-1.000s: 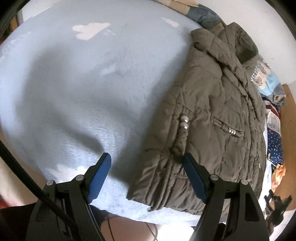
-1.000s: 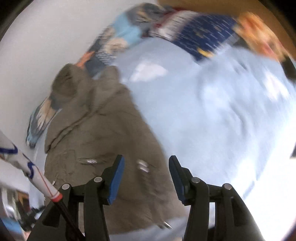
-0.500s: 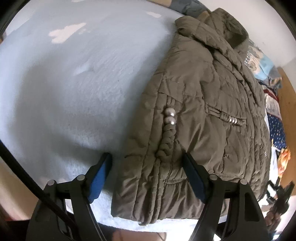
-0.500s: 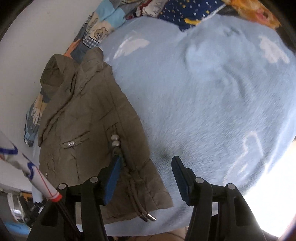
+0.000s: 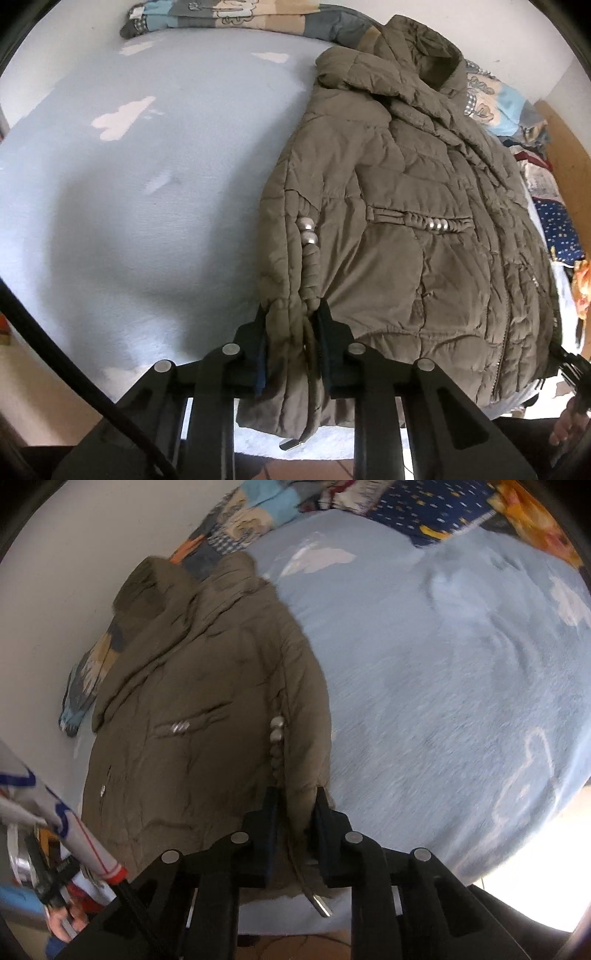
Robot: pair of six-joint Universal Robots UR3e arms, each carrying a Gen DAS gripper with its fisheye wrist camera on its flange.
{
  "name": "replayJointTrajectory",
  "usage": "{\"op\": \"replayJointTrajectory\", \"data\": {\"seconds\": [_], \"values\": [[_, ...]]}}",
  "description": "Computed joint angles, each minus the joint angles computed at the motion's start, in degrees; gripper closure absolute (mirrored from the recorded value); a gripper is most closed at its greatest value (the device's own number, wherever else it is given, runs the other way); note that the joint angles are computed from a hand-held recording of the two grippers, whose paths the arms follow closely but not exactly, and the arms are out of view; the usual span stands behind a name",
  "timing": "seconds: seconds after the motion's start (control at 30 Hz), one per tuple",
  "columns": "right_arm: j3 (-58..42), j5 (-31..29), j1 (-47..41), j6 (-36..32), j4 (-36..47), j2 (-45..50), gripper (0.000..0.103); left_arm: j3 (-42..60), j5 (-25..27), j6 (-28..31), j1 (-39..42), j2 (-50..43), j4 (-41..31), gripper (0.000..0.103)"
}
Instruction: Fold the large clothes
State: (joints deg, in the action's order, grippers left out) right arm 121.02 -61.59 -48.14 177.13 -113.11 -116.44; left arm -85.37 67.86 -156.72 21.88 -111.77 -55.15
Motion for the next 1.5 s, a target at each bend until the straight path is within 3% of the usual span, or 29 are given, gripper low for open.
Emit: {"op": "replayJointTrajectory", "data": {"seconds": [0.3, 0.4, 0.5, 0.6, 0.7, 0.93, 1.1, 1.3, 1.5], "values": [[0.93, -0.52, -1.98, -0.65, 1.87, -1.64, 0.085, 1.54, 1.5, -2.51, -1.88, -1.66, 1.55, 0.082], [-0.12, -2.85, -1.45, 0.42, 1.32, -0.23, 0.083, 0.83, 2.06, -3.45, -1.86, -1.06, 2.96, 0.072], [-1.22, -6.52, -1.81, 2.87, 1.32, -0.45, 0.069, -2.66, 2.16, -5.85, -1.23, 1.61, 9.66, 0.07], [-0.94, -11.91, -0.82, 5.98, -2.98, -3.08, 0.068, -6.63, 3.03, -9.02, -1.17, 4.37, 18.85, 0.063], [-0.77, -12.65, 1.6, 6.67, -8.27, -4.13, 0.068, -8.31, 1.8, -9.07, -3.22, 5.81, 23.32, 0.062], [-6.96, -15.99, 20.99, 7.44, -17.35, 8.44, 0.068, -8.05, 1.83, -2.78, -15.41, 4.6, 20.88, 0.056], [-11.03, -18.56, 30.33, 8.81, -20.02, 18.17, 0.067, -6.52, 7.16, -0.59, -23.34, -0.27, 20.76, 0.056], [-11.6, -20.18, 32.2, 8.1, -19.14, 22.81, 0.065, 1.01, 11.36, -2.96, -25.96, -8.38, 18.05, 0.05], [-11.93, -20.65, 32.87, 8.28, -19.56, 24.81, 0.064, -0.7, 13.14, -2.59, -26.93, -8.6, 21.35, 0.047]]}}
